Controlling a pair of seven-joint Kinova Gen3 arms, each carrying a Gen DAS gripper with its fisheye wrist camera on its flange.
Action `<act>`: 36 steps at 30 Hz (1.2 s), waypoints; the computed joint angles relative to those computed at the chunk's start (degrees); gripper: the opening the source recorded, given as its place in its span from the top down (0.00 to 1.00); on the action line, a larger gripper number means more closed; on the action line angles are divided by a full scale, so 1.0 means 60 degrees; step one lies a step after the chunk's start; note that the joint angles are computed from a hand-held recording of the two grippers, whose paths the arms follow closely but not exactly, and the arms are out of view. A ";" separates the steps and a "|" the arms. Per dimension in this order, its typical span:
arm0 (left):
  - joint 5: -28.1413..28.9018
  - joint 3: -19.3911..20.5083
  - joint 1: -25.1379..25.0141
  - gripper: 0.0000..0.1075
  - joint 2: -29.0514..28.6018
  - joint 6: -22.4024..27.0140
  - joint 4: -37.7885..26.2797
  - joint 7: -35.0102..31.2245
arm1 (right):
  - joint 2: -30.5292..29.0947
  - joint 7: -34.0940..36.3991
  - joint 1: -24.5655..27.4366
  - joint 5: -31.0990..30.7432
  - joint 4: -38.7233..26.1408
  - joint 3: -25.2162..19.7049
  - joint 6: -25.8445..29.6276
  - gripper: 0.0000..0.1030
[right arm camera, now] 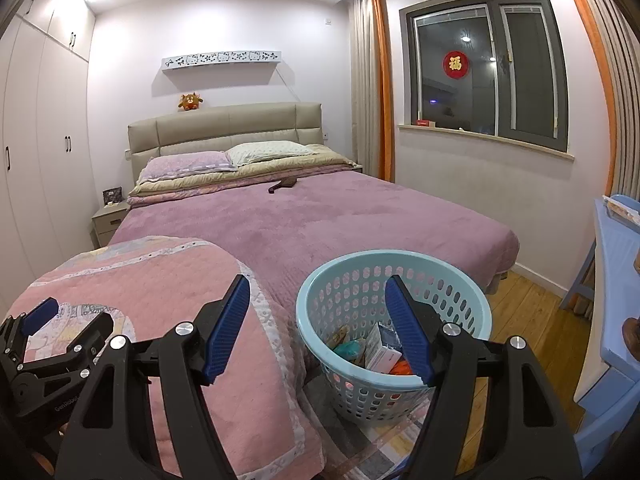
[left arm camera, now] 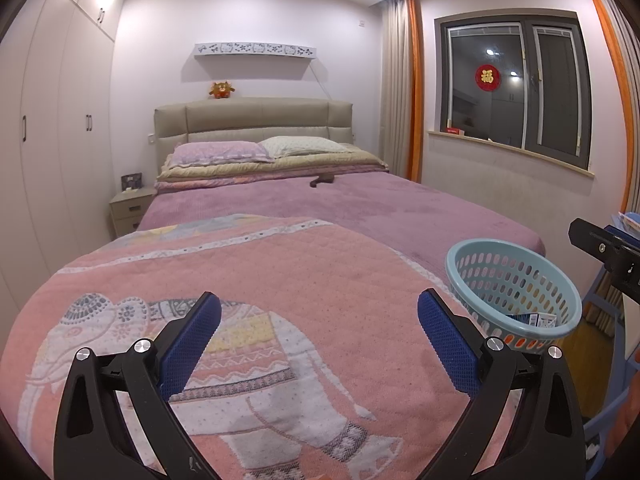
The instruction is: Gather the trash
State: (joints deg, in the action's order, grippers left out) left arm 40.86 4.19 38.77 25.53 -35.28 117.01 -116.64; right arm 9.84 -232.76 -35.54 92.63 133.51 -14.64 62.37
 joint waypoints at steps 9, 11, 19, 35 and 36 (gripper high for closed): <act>-0.0034 0.0006 -0.0027 0.11 -0.0017 0.0025 0.0007 -0.0001 | -0.0005 0.0096 0.0066 0.0046 -0.0049 0.0022 -0.0143 0.36; 0.0002 0.0000 -0.0005 0.11 -0.0015 0.0023 0.0006 -0.0017 | -0.0001 0.0098 0.0082 0.0073 -0.0051 0.0027 -0.0175 0.36; 0.0012 0.0005 -0.0005 0.11 -0.0011 0.0007 0.0008 -0.0019 | 0.0050 0.0114 0.0097 0.0100 -0.0100 0.0031 -0.0207 0.36; -0.0158 -0.0019 -0.0066 0.11 -0.0034 0.0039 0.0064 0.0086 | 0.0062 0.0131 0.0015 0.0058 -0.0132 -0.0007 -0.0210 0.36; -0.0143 -0.0019 -0.0062 0.11 -0.0033 0.0044 0.0059 0.0080 | 0.0042 0.0112 0.0013 0.0057 -0.0117 -0.0008 -0.0224 0.36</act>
State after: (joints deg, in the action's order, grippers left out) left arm 40.00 4.07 38.40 25.33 -35.01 117.37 -116.16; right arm 10.09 -232.09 -35.46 92.97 132.80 -14.69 61.03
